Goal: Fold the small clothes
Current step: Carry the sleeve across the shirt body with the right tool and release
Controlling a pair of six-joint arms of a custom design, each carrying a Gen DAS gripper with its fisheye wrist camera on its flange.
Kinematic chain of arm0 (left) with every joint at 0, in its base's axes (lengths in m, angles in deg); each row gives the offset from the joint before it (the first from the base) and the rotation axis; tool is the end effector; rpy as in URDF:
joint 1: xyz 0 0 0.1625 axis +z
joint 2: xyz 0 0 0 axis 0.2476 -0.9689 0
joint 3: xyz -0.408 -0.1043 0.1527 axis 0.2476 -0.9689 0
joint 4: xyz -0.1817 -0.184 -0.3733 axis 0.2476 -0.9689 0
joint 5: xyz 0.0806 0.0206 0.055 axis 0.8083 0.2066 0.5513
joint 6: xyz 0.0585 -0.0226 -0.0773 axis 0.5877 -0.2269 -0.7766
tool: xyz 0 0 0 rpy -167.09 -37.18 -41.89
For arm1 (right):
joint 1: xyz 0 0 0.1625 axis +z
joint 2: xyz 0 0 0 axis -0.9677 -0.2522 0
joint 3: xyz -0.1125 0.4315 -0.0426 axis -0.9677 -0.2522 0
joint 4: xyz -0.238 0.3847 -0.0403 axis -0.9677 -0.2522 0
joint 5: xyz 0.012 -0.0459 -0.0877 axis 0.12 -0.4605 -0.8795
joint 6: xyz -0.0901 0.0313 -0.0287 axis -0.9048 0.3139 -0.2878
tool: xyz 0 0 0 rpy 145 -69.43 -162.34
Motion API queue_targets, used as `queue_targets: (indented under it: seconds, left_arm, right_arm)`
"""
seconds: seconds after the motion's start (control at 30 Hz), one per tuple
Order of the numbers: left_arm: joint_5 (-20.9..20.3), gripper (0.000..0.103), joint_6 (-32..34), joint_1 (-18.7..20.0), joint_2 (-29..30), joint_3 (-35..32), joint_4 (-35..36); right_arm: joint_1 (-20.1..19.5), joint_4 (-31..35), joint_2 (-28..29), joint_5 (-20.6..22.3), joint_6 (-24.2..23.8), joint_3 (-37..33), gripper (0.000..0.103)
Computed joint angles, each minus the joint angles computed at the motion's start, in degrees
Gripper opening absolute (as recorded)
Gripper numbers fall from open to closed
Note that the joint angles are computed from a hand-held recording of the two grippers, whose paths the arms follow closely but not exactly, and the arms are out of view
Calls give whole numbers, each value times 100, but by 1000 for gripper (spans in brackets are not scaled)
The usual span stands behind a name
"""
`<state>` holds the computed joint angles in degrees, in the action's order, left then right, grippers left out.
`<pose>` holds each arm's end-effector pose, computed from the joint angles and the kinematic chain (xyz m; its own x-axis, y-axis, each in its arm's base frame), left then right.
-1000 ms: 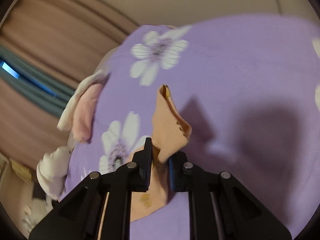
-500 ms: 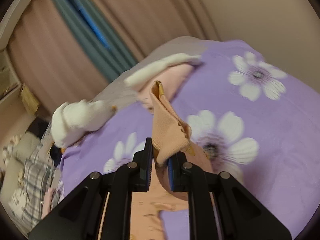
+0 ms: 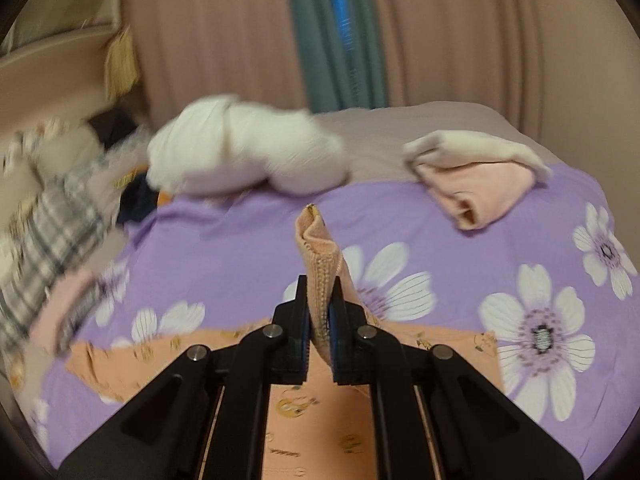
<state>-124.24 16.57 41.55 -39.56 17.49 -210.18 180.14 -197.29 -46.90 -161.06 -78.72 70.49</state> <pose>-0.2324 -0.6808 0.2400 -0.9430 -0.0928 -0.3195 0.0988 0.8388 -0.5355 0.2893 -0.7931 0.2839 -0.7796 -0.0146 0.6261 -0.5090 0.5972 -0.6199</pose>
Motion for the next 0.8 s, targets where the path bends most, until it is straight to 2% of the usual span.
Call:
queue_targets:
  seconds: [0.33, 0.4, 0.43, 0.47, 0.5, 0.53, 0.6, 0.67, 0.73, 0.8]
  left_arm:
    - [46, 103, -163, 67, -34, -3, 200]
    - [32, 103, -203, 68, -15, -33, 239]
    - [13, 103, -195, 76, -10, -41, 231]
    - [3, 103, -207, 76, -1, -56, 247]
    - [-18, 103, -206, 82, 6, -70, 245]
    - [-46, 103, -197, 90, 13, -84, 231]
    - [-89, 103, -187, 104, 46, -141, 237]
    - [-177, 103, -155, 129, 105, -229, 227]
    - [-423, 103, -44, 185, 194, -358, 139]
    - [-687, 103, 93, 218, 327, -525, 28]
  right_arm:
    - [55, -145, 964, -667, -1527, 85, 11]
    - [43, 95, 1039, -706, -1511, 86, 13]
    - [14, 474, 1003, -687, -1363, 101, 26]
    - [8, 635, 1013, -683, -1289, 110, 33]
    - [-1, 698, 1025, -670, -1266, 142, 48]
    - [-18, 834, 936, -571, -1236, 225, 52]
    - [-69, 897, 746, -207, -1190, 468, 52]
    - [-155, 1245, 296, 525, -863, 775, 55]
    - [-288, 1465, -94, 1272, -459, 991, 62]
    - [-440, 1358, -394, 1804, -22, 1171, 63]
